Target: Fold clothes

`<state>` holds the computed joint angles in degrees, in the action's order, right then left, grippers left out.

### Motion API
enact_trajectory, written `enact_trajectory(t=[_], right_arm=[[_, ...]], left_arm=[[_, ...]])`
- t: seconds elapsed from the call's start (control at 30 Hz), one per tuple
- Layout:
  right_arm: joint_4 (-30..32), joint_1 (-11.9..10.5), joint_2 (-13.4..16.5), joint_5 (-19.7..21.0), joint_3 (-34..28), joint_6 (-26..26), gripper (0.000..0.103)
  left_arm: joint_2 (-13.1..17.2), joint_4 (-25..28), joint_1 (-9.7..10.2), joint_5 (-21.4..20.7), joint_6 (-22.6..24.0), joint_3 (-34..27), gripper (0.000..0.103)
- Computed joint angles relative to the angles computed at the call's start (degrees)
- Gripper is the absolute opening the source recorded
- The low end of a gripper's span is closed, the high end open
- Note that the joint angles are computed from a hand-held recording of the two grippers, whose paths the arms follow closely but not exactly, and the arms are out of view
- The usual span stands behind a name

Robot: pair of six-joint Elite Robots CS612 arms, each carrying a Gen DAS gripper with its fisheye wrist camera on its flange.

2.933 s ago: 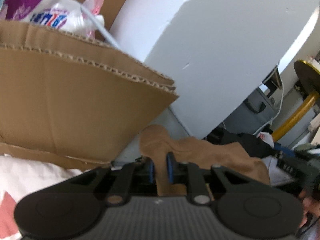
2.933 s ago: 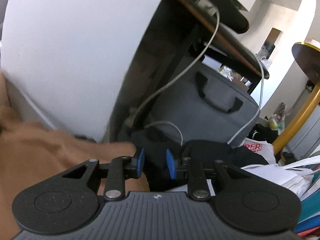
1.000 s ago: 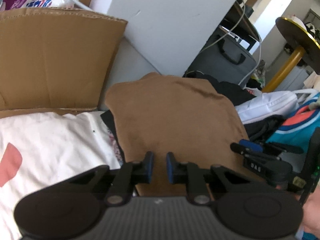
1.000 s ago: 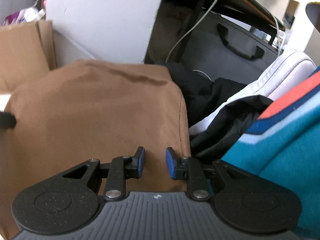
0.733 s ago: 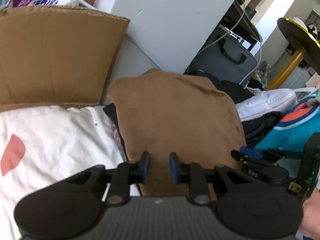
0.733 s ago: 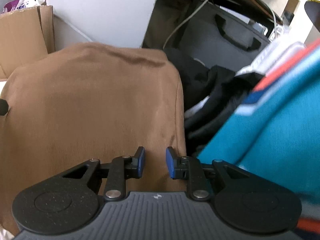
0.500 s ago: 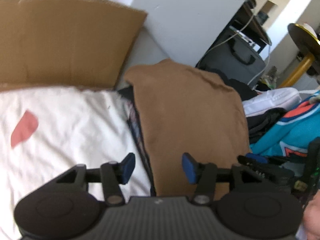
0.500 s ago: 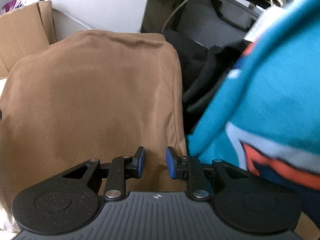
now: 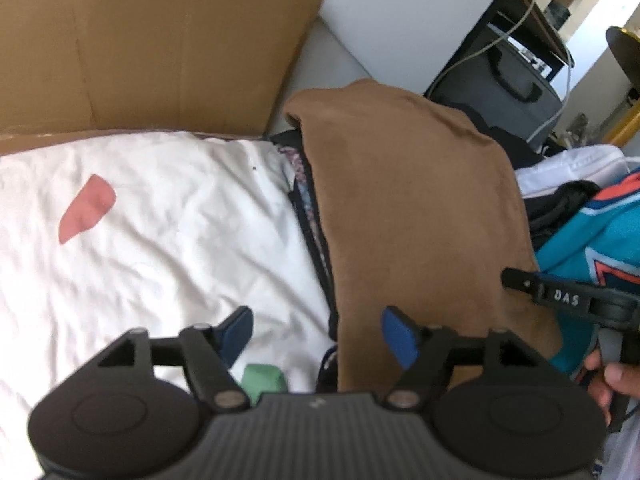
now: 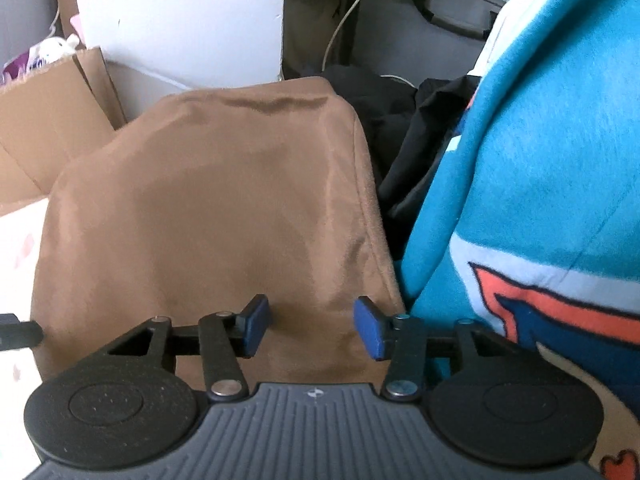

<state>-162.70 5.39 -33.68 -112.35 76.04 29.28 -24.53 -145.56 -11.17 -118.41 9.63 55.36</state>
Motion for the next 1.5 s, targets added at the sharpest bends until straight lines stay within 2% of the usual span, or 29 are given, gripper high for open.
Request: enact_trajectory(t=[0.07,0.17,0.2,0.33,0.4,0.47,0.53,0.7,0.8,1.0,1.2,1.3,1.37,1.5], right_arm=[[-1.71,0.03,-0.06,1.24,0.20,0.20,0.058],[-3.23,-0.05,-0.01,3.80,0.12,1.17,0.081],[-3.36,-0.05,0.04,4.54,0.00,1.22,0.085],[-3.68,0.04,-0.09,5.64,0.04,2.02,0.092],[-3.09,0.02,-0.34,6.76,0.21,4.80,0.099],[-2.64,0.01,-0.73,9.25,0.62,6.61,0.099],[-3.00,0.39,-0.72,10.21,0.70,5.72,0.101],[-2.96,0.92,-0.55,12.83,-0.27,3.66,0.102],[-1.56,0.79,-1.41,13.64,-0.65,4.52,0.102],[2.97,0.30,-4.05,14.85,-1.28,8.77,0.102],[8.31,-0.34,-6.96,20.31,-1.70,12.52,0.102],[12.41,0.17,-8.34,20.42,-2.44,12.05,0.102],[14.09,0.09,-9.34,22.43,-2.33,13.53,0.102],[13.67,0.59,-11.48,23.04,-1.77,14.50,0.102]], left_arm=[[-0.10,0.57,-0.09,-0.05,0.76,0.06,0.087],[-0.35,-1.09,-0.04,-0.18,-0.35,1.00,0.096],[-0.46,-1.54,-0.01,-0.09,-1.14,1.33,0.097],[-1.35,-1.05,-0.02,0.63,-1.91,2.72,0.097],[-1.89,-0.89,-0.06,2.24,-2.79,3.43,0.098],[-2.22,-0.30,0.03,3.26,-4.83,3.71,0.099],[-2.51,-0.16,0.14,3.06,-6.30,4.02,0.102],[-4.50,-1.37,-0.49,5.71,-4.08,6.44,0.103],[-5.55,-1.36,-0.64,6.71,-4.74,7.00,0.103],[-8.08,-0.01,-0.97,8.51,-3.71,7.94,0.103],[-10.86,4.16,-0.81,9.98,-3.07,8.48,0.103],[-12.74,3.23,-0.65,10.90,-1.69,9.74,0.103],[-13.99,2.73,-0.49,11.83,-1.00,10.28,0.103],[-15.93,3.67,0.00,12.53,-0.30,10.09,0.103]])
